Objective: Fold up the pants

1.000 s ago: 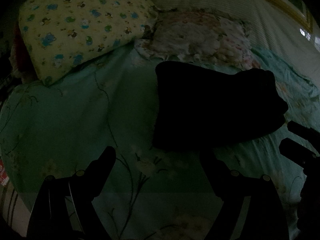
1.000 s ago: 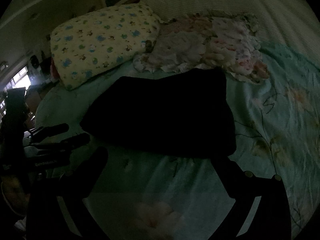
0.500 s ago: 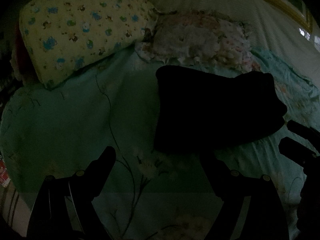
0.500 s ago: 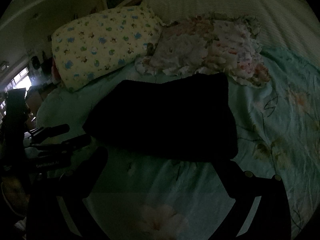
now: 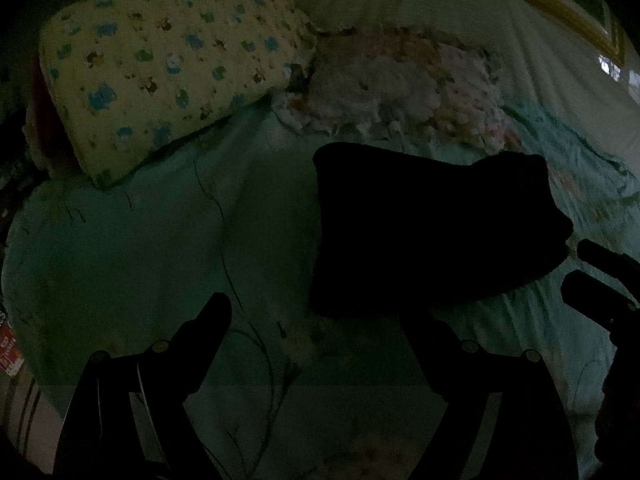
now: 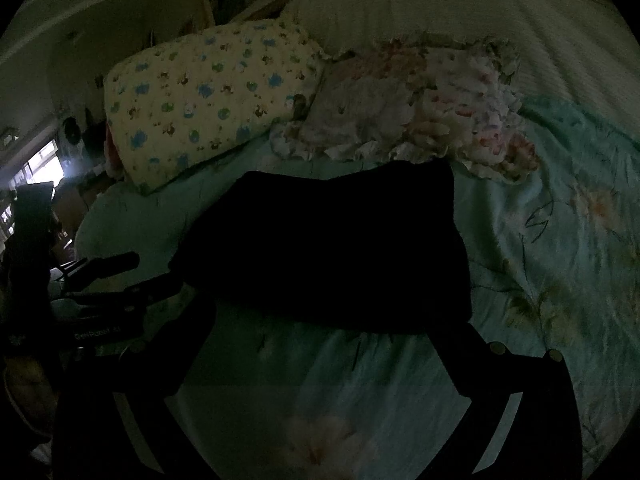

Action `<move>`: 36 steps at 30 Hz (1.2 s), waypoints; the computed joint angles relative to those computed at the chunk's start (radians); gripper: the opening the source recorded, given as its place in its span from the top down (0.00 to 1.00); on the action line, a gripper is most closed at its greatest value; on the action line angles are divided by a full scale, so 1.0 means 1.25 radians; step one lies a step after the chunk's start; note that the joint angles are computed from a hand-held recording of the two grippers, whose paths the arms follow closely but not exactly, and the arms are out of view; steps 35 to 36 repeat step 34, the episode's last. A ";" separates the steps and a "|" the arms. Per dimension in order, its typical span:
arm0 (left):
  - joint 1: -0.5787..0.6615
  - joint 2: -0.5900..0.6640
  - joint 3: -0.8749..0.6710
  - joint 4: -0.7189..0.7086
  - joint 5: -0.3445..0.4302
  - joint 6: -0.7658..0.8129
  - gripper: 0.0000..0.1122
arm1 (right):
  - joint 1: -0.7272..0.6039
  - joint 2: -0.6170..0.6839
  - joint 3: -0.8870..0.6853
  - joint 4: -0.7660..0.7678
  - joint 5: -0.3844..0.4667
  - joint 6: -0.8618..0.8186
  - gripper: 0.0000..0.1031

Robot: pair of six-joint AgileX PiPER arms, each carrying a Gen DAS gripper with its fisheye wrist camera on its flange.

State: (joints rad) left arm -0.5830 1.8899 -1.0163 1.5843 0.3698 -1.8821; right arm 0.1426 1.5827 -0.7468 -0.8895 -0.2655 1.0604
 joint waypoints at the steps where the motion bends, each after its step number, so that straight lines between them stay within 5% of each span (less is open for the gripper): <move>1: 0.000 -0.001 0.000 0.004 0.000 -0.004 0.23 | -0.001 -0.001 0.000 0.001 0.000 0.000 0.01; 36: -0.021 -0.006 -0.036 -0.092 0.020 0.110 0.23 | -0.038 -0.005 0.003 -0.040 -0.039 0.066 0.01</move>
